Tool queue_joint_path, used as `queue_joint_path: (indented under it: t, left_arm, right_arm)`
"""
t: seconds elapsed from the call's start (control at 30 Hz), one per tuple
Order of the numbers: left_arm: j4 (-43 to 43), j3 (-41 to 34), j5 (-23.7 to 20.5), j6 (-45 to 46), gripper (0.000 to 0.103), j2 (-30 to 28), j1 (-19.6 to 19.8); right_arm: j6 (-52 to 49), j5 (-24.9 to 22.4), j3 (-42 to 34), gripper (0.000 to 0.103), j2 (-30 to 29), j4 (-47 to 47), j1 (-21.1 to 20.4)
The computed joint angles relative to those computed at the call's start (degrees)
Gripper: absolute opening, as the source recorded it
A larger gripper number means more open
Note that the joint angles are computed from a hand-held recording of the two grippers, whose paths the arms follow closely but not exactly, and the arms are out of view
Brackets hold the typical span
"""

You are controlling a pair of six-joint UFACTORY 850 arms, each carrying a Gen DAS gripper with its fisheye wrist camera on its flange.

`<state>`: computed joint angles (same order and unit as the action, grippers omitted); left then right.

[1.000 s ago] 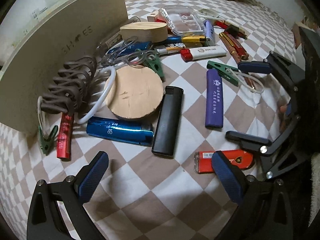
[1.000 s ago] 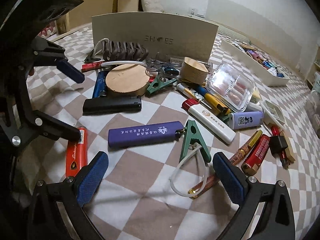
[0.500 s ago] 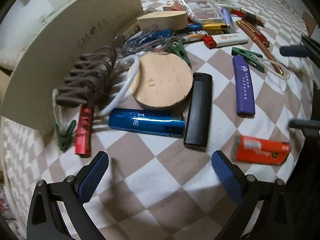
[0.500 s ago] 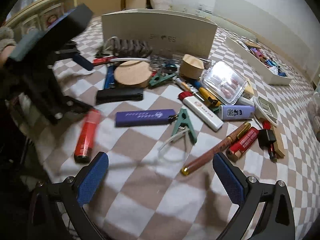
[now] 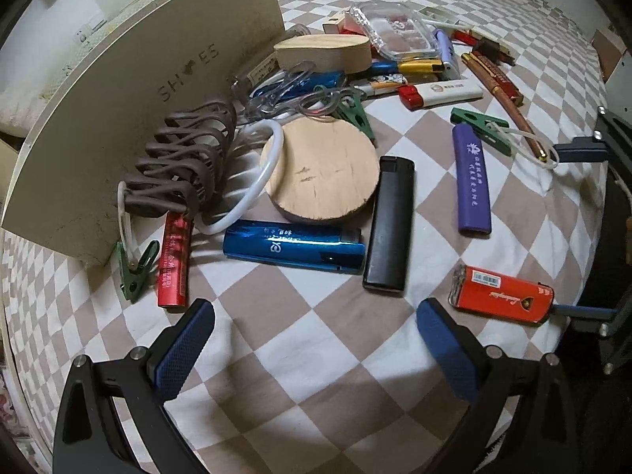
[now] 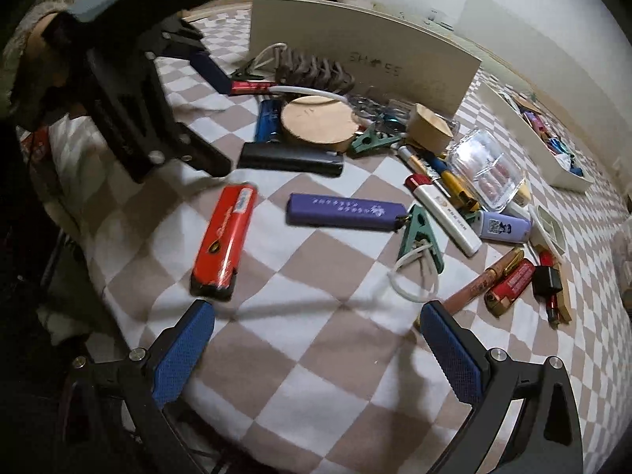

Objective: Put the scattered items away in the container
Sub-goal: 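Lower both open tools over the red lighter and purple lighter, then close the left tool on the red lighter while the right tool grips the purple lighter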

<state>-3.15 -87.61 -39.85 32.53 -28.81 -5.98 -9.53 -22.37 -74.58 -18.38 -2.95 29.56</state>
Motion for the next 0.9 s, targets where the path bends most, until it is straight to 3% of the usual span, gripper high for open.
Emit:
queue_joint_path:
  t: [0.23, 0.5, 0.9]
  left_arm:
    - [-8.6, -3.7, -4.3, 6.7, 0.103, -1.7, 0.5]
    - [-18.2, -1.0, -10.2, 16.3, 0.103, 1.1, 4.0]
    - [-19.8, -0.7, -14.9, 14.0, 0.103, 0.8, 7.5]
  right_arm:
    - [7.4, 0.9, -3.1, 0.103, -2.6, -5.7, 0.0]
    - [7.7, 1.3, -7.2, 0.103, -6.1, -7.3, 0.1]
    - [1.8, 1.8, -12.5, 0.103, -10.3, -3.8, 1.7]
